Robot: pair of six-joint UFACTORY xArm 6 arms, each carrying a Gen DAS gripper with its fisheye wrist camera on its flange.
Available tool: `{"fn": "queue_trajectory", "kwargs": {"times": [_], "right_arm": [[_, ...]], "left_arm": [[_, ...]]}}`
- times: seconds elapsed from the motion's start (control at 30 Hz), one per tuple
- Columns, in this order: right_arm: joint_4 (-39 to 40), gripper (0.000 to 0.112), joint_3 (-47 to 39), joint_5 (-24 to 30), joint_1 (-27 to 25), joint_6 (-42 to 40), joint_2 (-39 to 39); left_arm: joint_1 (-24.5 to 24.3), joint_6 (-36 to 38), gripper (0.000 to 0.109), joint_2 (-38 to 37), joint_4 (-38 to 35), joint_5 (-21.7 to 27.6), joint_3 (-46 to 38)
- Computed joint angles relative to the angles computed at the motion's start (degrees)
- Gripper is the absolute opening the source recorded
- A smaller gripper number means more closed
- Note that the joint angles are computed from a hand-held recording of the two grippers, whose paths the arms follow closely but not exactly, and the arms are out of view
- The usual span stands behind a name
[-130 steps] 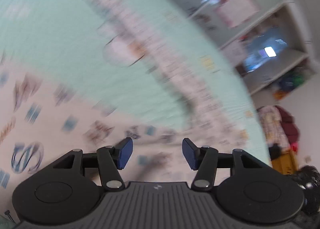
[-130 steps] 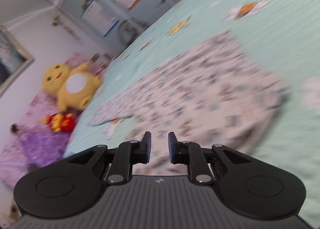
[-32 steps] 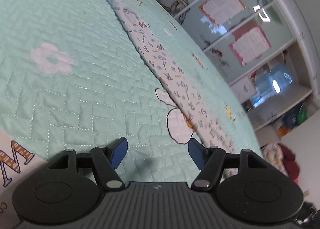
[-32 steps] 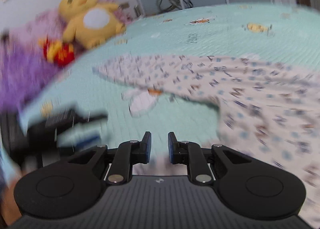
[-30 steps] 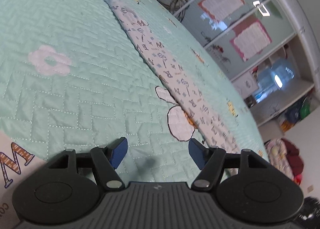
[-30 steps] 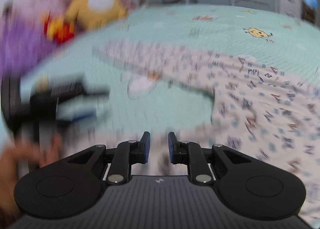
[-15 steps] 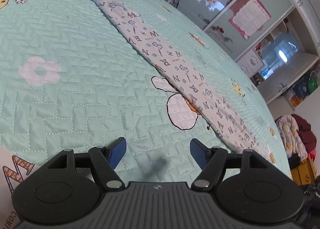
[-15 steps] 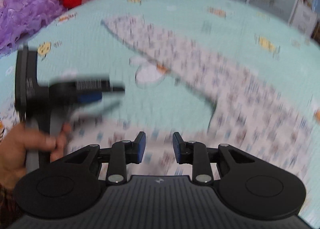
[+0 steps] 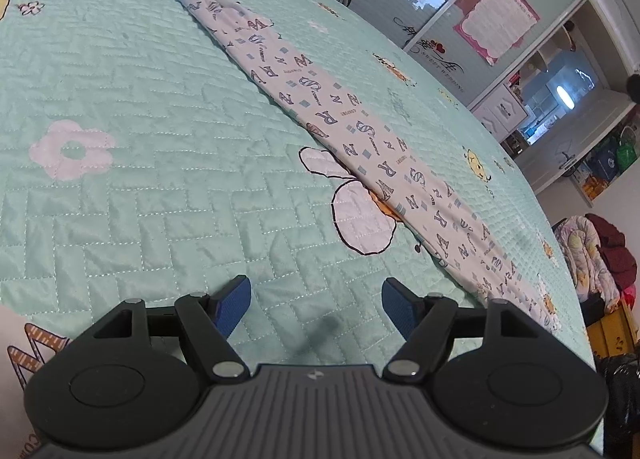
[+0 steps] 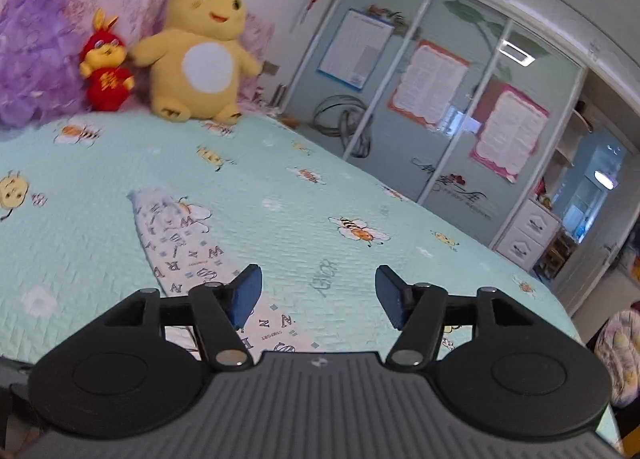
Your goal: Fold clothes
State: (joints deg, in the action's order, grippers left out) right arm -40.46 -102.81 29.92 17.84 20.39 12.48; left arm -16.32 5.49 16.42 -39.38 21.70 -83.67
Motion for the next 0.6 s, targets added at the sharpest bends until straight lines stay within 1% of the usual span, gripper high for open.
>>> {"fn": "queue_trajectory", "kwargs": {"times": [0.03,0.17,0.2,0.27,0.33,0.4,0.43,0.5,0.53,0.57,0.6], "right_arm": [[2.67,0.063,1.47,-0.36,-0.47,-0.12,-0.55],[15.87,0.063,13.00,-2.12,-2.13,-0.87,-5.30],[18.54,0.063,17.19,-3.16,-2.40,0.34,-7.10],[26.64,0.062,24.79,-6.01,-3.37,0.74,-10.12],[34.60,0.062,32.60,-10.96,-4.21,1.43,-13.20],[42.61,0.056,39.63,-16.63,-4.90,1.33,-15.89],[48.57,0.049,41.97,-18.72,-5.09,-1.28,-16.64],[57.35,0.041,44.34,-21.27,-5.86,-4.90,-17.14],[62.77,0.034,44.71,-22.40,-6.36,-8.02,-17.01],[67.43,0.032,44.70,-23.57,-6.95,-10.49,-16.68],[70.33,0.032,44.95,-24.94,-7.72,-11.10,-16.65]], "left_arm": [[-0.13,-0.04,0.079,0.03,0.43,-0.18,0.02],[-0.64,0.20,0.083,0.19,1.74,-1.13,0.22],[-0.76,0.35,0.084,0.19,2.01,-1.43,0.35],[-0.97,0.72,0.085,0.16,2.06,-2.01,0.62],[-1.13,1.19,0.086,0.13,1.43,-2.57,0.84],[-1.17,2.08,0.088,0.18,0.22,-2.85,0.89],[-1.19,2.37,0.088,0.20,-0.26,-2.98,0.91],[-1.32,2.82,0.088,0.16,-0.77,-3.45,1.09],[-1.42,3.27,0.089,0.14,-0.99,-3.74,1.20],[-1.51,3.72,0.089,0.14,-1.09,-3.98,1.29],[-1.57,3.98,0.089,0.14,-1.03,-4.17,1.35]]}}
